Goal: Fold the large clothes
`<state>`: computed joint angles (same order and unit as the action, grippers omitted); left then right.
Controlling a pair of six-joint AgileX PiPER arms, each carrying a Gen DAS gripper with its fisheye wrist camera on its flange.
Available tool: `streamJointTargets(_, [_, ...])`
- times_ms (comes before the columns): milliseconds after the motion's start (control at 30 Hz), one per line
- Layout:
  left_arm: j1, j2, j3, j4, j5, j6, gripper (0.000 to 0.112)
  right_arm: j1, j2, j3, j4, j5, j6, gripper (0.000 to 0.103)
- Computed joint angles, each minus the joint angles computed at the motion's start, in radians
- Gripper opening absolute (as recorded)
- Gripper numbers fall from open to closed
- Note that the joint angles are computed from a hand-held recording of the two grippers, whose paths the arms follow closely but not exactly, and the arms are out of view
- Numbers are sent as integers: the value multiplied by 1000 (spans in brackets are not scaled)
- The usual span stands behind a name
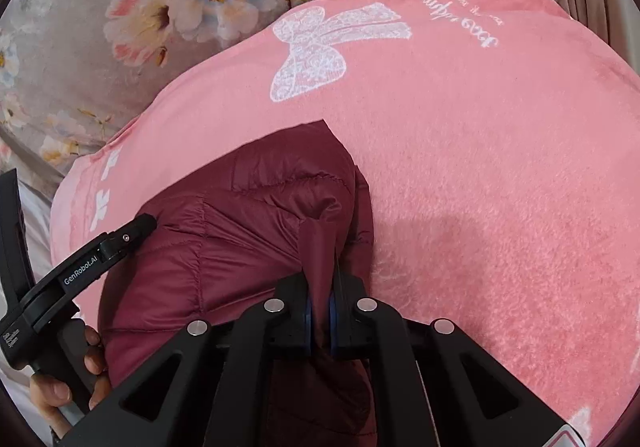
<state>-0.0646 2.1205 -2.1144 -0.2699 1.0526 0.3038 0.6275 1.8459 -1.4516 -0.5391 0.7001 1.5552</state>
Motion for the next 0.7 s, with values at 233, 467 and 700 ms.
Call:
streamJointTargets(233, [-22, -68, 201, 14, -208, 56, 88, 18, 32, 70, -137, -86, 151, 9])
streamJointTargets(467, [-53, -101, 310, 71, -344, 45, 90, 45, 41, 115, -300, -105, 331, 9])
streamJointTargets(700, [-76, -104, 329, 146, -369, 2, 91, 20, 4, 161, -283, -165, 335, 13])
